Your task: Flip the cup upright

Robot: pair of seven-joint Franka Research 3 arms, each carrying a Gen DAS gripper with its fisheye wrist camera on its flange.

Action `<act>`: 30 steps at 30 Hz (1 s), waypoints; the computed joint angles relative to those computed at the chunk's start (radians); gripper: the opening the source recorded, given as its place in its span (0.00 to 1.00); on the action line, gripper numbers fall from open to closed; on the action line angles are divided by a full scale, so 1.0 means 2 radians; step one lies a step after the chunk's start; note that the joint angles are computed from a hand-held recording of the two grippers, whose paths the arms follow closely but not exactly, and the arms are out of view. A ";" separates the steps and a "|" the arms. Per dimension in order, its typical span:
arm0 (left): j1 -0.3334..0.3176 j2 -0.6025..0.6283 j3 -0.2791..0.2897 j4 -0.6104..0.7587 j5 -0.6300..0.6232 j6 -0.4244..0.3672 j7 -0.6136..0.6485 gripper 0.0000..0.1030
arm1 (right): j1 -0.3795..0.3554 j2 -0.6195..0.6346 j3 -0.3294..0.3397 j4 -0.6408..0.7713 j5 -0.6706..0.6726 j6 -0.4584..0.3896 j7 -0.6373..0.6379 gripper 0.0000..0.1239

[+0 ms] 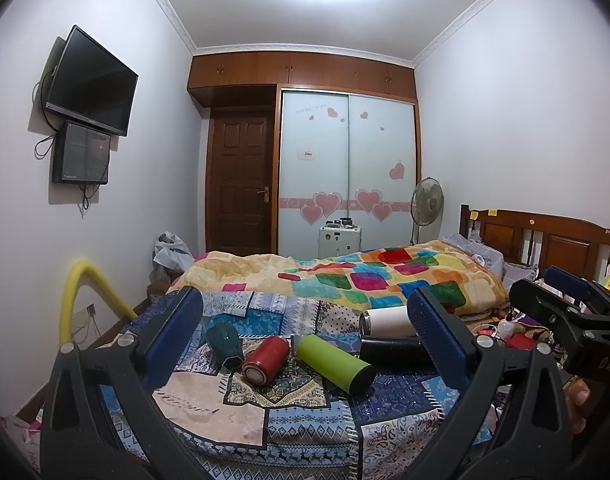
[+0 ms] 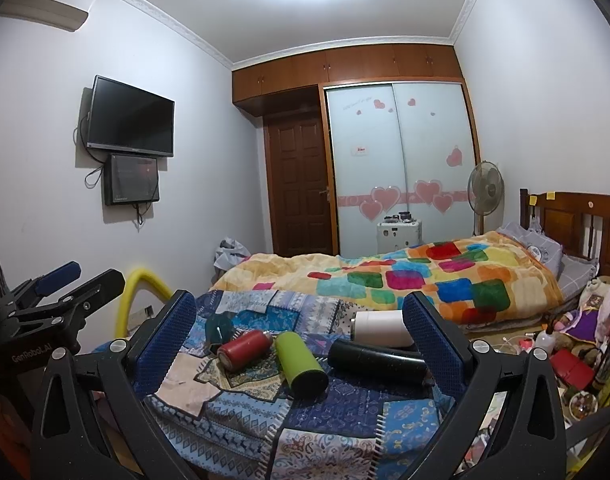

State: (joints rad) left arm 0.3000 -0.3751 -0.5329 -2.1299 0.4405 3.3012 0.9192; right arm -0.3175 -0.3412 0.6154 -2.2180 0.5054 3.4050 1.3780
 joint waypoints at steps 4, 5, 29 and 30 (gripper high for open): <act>0.010 -0.003 -0.008 -0.004 -0.002 0.005 0.000 1.00 | -0.001 -0.003 0.000 0.001 0.001 -0.002 -0.001 0.83; 0.012 -0.003 -0.010 -0.004 -0.003 0.005 0.001 1.00 | -0.001 -0.003 0.000 0.001 0.000 -0.003 0.000 0.83; 0.034 -0.006 -0.034 -0.007 -0.019 0.012 0.013 1.00 | 0.003 -0.007 -0.005 -0.003 -0.005 0.000 0.006 0.83; 0.034 -0.007 -0.033 -0.007 -0.019 0.012 0.014 1.00 | 0.002 -0.007 -0.004 -0.003 -0.005 0.000 0.006 0.83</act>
